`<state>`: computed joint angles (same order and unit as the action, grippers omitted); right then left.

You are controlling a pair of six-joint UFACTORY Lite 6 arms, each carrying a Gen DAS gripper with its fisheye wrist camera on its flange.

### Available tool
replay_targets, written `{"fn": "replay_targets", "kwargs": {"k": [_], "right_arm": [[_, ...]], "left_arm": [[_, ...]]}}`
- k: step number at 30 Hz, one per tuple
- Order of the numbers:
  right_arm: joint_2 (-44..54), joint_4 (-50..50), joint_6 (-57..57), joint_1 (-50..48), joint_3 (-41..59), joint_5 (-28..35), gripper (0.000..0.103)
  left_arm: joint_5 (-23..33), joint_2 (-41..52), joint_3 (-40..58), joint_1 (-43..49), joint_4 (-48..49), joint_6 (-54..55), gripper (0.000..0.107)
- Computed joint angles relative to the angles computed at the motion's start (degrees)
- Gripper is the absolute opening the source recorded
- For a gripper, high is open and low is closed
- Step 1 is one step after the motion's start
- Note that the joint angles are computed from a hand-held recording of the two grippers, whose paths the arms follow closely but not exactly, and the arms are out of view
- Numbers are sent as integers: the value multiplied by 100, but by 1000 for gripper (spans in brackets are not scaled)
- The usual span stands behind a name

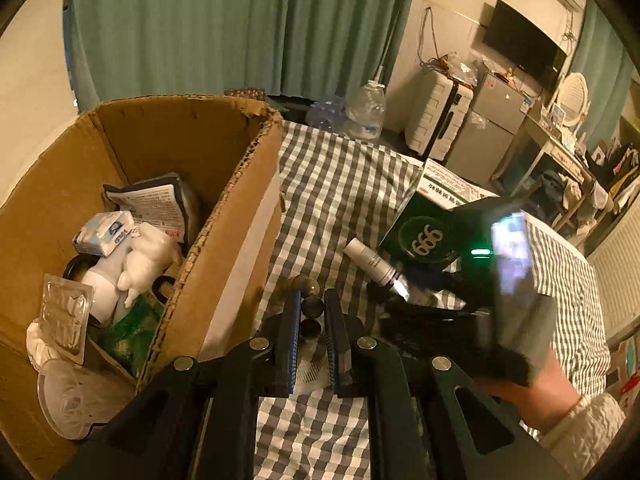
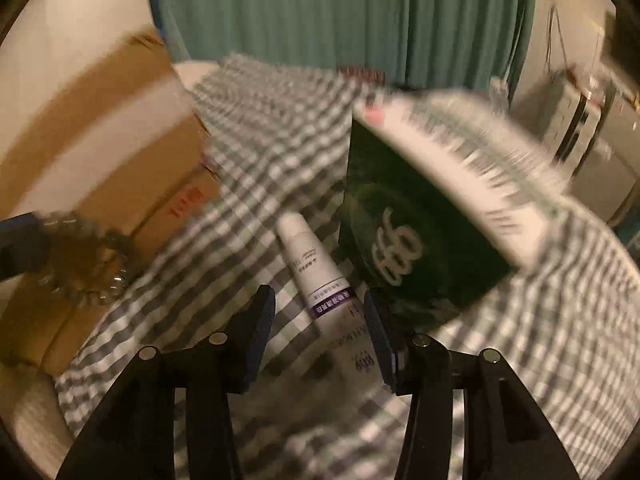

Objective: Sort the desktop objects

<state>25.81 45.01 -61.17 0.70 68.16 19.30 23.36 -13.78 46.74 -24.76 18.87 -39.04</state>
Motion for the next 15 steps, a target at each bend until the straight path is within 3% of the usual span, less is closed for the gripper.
{"fn": "replay_targets", "kwargs": {"k": [2,4,6,8,11,13,15], "right_arm": [[-79,-480,543,114,-137,-313,35],[-383,0,177,-66,-427,-132,28],[-754,806,-584,-277,-897,-120,27],[-1416,840,-618,-485,-1545,-151,27],[-2597,917,-710,-1105,-2312,418,27],[-3257,643,-428,-1429,-2431,848,27],[-3610,273,292,-1335,-2156,1117,27]], "left_arm": [[-49,42,-12,-3,-94,80,11],[-152,92,-13,99,-633,572,11],[-221,117,-18,202,-1078,983,11],[-236,135,-3,234,-1318,1205,11],[-269,85,-22,382,-2239,2060,11],[-230,-193,-74,439,-2923,2589,11],[-128,-519,-17,361,-2678,2397,11]]}}
